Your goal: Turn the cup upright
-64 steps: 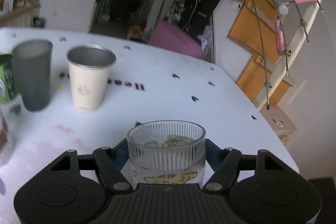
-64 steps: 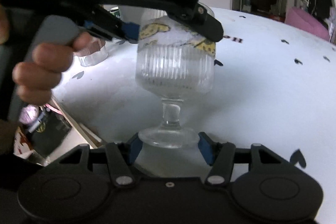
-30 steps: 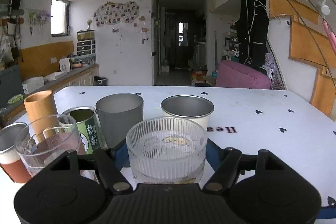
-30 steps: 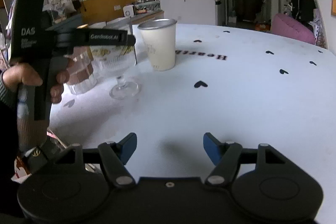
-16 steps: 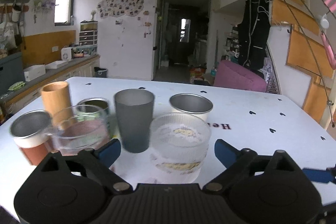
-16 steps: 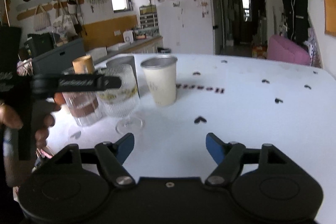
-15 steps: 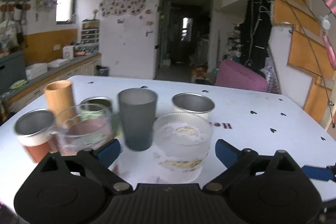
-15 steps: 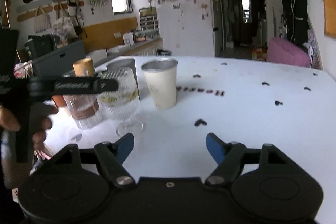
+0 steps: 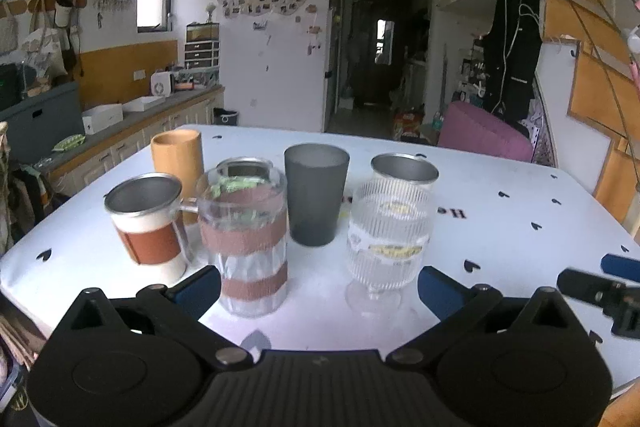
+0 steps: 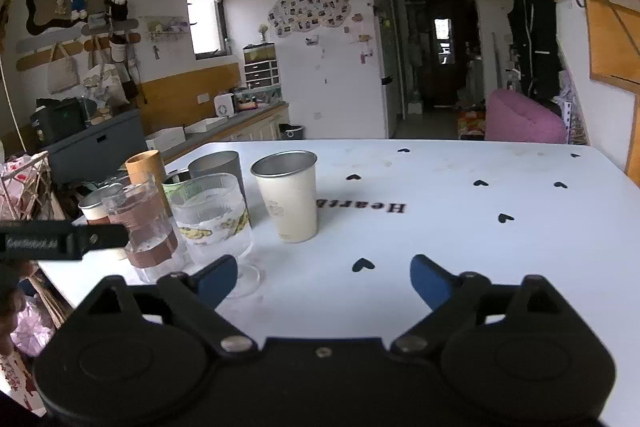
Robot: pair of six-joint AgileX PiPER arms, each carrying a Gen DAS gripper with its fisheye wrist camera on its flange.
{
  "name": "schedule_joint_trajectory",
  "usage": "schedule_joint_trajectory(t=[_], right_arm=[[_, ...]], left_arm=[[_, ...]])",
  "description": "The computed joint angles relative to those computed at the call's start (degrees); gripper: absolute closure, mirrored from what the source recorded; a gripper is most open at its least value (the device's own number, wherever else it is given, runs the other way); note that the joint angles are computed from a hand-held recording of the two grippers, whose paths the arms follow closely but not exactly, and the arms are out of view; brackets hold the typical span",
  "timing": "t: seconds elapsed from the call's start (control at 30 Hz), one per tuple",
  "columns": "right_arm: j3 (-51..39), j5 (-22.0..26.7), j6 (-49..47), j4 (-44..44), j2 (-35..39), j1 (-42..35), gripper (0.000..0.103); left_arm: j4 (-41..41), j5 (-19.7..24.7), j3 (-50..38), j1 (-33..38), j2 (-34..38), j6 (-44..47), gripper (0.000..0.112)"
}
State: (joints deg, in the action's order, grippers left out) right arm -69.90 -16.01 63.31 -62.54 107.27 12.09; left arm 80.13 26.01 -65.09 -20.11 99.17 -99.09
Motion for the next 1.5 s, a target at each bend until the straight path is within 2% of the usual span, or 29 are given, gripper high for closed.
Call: schedule_joint_trajectory(t=[0.17, 0.5, 1.5], right_arm=[[1.8, 2.0, -7.7, 8.0, -1.4, 0.5, 0.0], [2.7, 6.6, -21.4, 20.6, -2.5, 2.4, 0.0], [2.3, 7.5, -19.9, 19.3, -2.6, 3.2, 0.0]], left_arm=[[-3.0, 1.5, 0.9, -1.2, -0.3, 2.7, 0.009], [0.1, 1.9, 3.3, -1.9, -1.9, -1.9, 0.009], [-0.6, 2.2, 2.9, -2.0, -2.1, -1.0, 0.009]])
